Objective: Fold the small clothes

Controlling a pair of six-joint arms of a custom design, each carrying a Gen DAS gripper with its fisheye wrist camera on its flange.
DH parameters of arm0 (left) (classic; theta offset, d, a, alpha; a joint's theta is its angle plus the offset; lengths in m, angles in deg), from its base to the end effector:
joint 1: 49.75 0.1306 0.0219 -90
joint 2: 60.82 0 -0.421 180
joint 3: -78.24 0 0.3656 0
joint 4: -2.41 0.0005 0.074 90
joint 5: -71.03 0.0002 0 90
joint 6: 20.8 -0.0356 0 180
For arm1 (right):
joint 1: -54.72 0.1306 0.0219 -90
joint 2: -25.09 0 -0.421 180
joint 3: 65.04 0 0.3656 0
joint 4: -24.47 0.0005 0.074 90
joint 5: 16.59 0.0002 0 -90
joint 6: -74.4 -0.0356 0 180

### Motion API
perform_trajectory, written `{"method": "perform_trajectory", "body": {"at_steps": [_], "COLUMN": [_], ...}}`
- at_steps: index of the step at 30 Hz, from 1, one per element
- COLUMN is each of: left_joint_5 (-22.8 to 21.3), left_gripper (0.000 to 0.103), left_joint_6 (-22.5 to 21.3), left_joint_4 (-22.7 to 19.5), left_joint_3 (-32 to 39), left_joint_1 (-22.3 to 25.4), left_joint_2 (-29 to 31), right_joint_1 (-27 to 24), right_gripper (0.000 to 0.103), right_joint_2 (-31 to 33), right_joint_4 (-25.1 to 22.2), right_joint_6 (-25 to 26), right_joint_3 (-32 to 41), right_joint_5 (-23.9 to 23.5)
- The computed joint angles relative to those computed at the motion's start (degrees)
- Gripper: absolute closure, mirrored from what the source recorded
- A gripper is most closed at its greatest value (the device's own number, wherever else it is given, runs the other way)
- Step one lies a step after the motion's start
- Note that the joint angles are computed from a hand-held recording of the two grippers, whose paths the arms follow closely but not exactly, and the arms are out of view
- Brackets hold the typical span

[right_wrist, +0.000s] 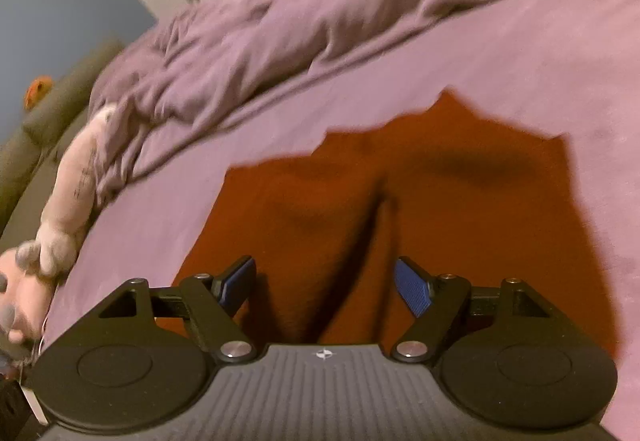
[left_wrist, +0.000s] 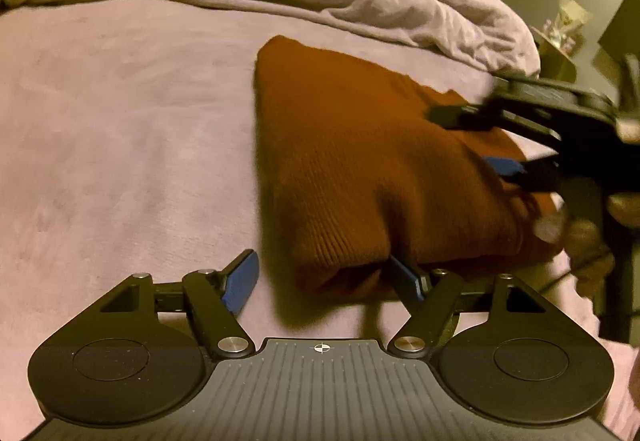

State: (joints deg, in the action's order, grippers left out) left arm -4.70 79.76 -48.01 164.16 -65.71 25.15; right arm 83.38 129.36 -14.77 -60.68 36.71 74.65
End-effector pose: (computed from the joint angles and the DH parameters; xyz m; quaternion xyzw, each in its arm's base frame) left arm 0.4078 -0.1263 0.4664 0.0859 0.9308 -0.1907 0.2998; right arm 0.5030 0.2735 0.4494 0.1347 0.9027 0.2373 0.3328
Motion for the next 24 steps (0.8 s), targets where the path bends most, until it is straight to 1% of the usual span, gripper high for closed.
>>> {"method": "perform_trajectory", "body": {"at_steps": [1,2,3,4,5,6,7,9,10,11,13,14,15,17,18,19,22,24], "left_joint_5": [-0.33,-0.73,-1.15,-1.64,-2.42,-3.57,-4.10,-4.27,-4.37,-4.68,-5.75,-5.77,-5.41,-4.70,-4.56,-4.33,-2.93,-2.80], "left_gripper": [0.025,0.024,0.022,0.019,0.016,0.015,0.014,0.014,0.014,0.014,0.014,0.011,0.011,0.010,0.009,0.008,0.008,0.007], "left_joint_6": [-0.53,-0.93,-1.38,-1.74,-2.07,-2.18,-2.09,-1.16,-0.45,0.34,1.40,1.58,1.72,1.93,1.62,1.30,0.46,-0.13], "left_joint_4": [-0.08,-0.23,-0.53,-0.76,-0.99,-0.96,-0.73,-0.40,-0.34,-0.52,-0.87,-0.97,-1.09,-1.03,-1.02,-0.88,-0.79,-0.91], "left_joint_3": [-0.03,-0.04,0.04,0.12,0.20,0.15,0.10,0.09,0.19,0.44,0.75,0.98,1.19,1.49,1.58,1.60,1.69,1.94], "left_joint_1": [-0.14,-0.31,-0.41,-0.46,-0.50,-0.67,-0.67,-0.35,-0.24,-0.18,-0.17,-0.11,-0.12,-0.29,-0.43,-0.70,-1.56,-2.30], "left_joint_2": [-0.09,-0.16,-0.19,-0.19,-0.23,-0.35,-0.43,-0.47,-0.40,-0.21,-0.10,0.05,0.16,0.24,0.23,0.18,0.19,0.42], "right_joint_1": [0.21,0.68,1.36,2.12,2.89,3.28,3.58,4.72,5.41,5.92,7.46,7.95,8.37,8.77,8.72,8.45,7.12,6.73], "right_gripper": [0.027,0.033,0.039,0.052,0.061,0.067,0.089,0.092,0.092,0.092,0.093,0.093,0.093,0.093,0.093,0.093,0.092,0.092], "right_joint_2": [1.35,2.31,3.30,4.22,4.60,5.04,5.05,5.18,4.86,4.17,2.77,2.31,1.84,0.75,0.44,0.18,-0.31,-0.70], "right_joint_4": [-0.74,-1.40,-2.10,-2.98,-3.99,-4.81,-5.12,-6.98,-6.81,-6.10,-3.26,-1.92,-0.59,2.28,2.55,2.40,-0.32,0.29], "right_joint_6": [0.28,0.97,2.19,3.90,5.31,7.06,8.84,13.78,16.84,19.90,27.25,30.16,33.40,39.57,41.52,42.10,38.92,39.42], "right_joint_3": [1.48,2.73,4.09,5.55,6.45,7.46,7.86,9.44,9.63,9.25,8.13,7.73,7.17,5.20,4.40,3.61,1.58,-0.86], "right_joint_5": [-0.11,0.47,2.07,4.43,6.56,7.94,9.32,14.24,17.17,20.03,27.23,30.13,33.01,37.57,39.20,40.30,41.88,44.70]}}
